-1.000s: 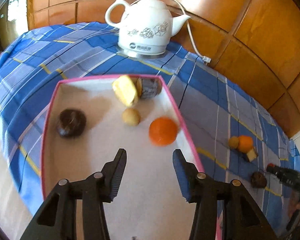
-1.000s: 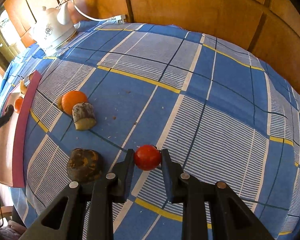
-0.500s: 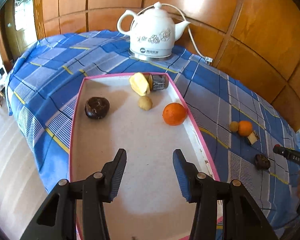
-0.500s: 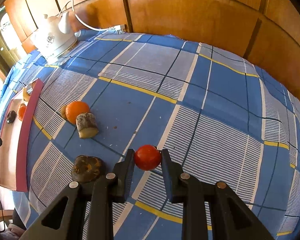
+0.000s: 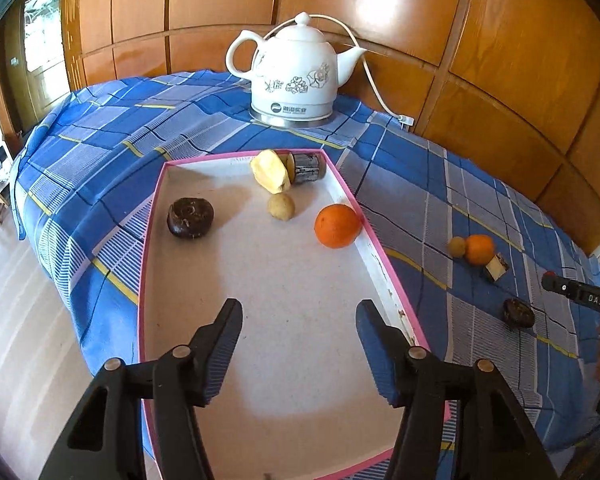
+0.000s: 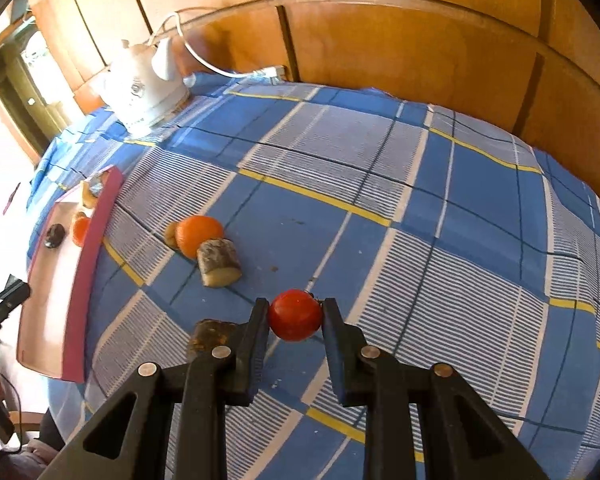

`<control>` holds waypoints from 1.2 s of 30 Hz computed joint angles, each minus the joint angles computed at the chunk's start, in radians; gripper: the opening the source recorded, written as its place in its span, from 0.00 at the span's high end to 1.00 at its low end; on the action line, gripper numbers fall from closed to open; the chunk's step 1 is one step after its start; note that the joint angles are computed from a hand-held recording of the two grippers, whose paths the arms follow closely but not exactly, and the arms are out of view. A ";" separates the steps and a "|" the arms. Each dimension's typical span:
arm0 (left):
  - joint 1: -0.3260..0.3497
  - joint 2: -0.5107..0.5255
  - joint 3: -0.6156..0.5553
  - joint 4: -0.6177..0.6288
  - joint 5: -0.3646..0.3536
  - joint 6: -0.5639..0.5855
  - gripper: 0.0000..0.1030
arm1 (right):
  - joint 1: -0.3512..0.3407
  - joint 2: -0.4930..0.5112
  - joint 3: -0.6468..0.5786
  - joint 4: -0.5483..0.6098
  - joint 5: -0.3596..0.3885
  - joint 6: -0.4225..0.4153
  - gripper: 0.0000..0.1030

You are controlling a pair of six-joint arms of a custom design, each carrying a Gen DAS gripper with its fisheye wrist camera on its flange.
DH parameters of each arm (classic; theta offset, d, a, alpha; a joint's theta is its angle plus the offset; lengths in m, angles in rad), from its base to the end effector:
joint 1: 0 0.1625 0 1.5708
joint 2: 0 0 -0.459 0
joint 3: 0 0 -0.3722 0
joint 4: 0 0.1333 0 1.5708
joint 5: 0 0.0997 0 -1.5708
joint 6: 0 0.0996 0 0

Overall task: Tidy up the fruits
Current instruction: 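Carry the red cherry tomato toward the tray with the right gripper, then lower the tomato into the tray and open the right gripper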

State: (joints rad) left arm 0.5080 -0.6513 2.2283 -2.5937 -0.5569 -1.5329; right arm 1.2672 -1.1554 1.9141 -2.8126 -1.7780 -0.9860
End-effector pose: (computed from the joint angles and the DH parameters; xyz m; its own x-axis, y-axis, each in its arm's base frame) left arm -0.2608 -0.3945 -0.0287 -0.7374 -0.3876 -0.5531 0.1612 0.6943 -0.7014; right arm -0.0684 -0.5957 0.2864 -0.7205 -0.4928 0.4879 -0.6087 0.7865 -0.1045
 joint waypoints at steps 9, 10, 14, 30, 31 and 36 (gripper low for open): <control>0.007 -0.002 0.019 -0.019 -0.005 -0.016 0.42 | 0.033 -0.053 0.054 0.084 0.071 -0.027 0.74; 0.007 -0.003 0.022 -0.020 -0.005 -0.019 0.42 | 0.040 -0.060 0.067 0.092 0.079 -0.036 0.74; 0.002 -0.009 0.034 -0.015 -0.001 -0.042 0.42 | 0.075 -0.074 0.121 0.114 0.095 -0.071 0.74; -0.023 -0.063 0.100 0.060 0.013 -0.193 0.38 | 0.216 0.034 0.275 0.045 0.067 -0.083 0.74; -0.024 -0.064 0.102 0.062 0.012 -0.197 0.38 | 0.225 0.049 0.282 0.008 0.061 -0.080 0.74; -0.027 -0.065 0.109 0.060 0.011 -0.197 0.38 | 0.245 0.098 0.288 -0.103 0.032 -0.059 0.73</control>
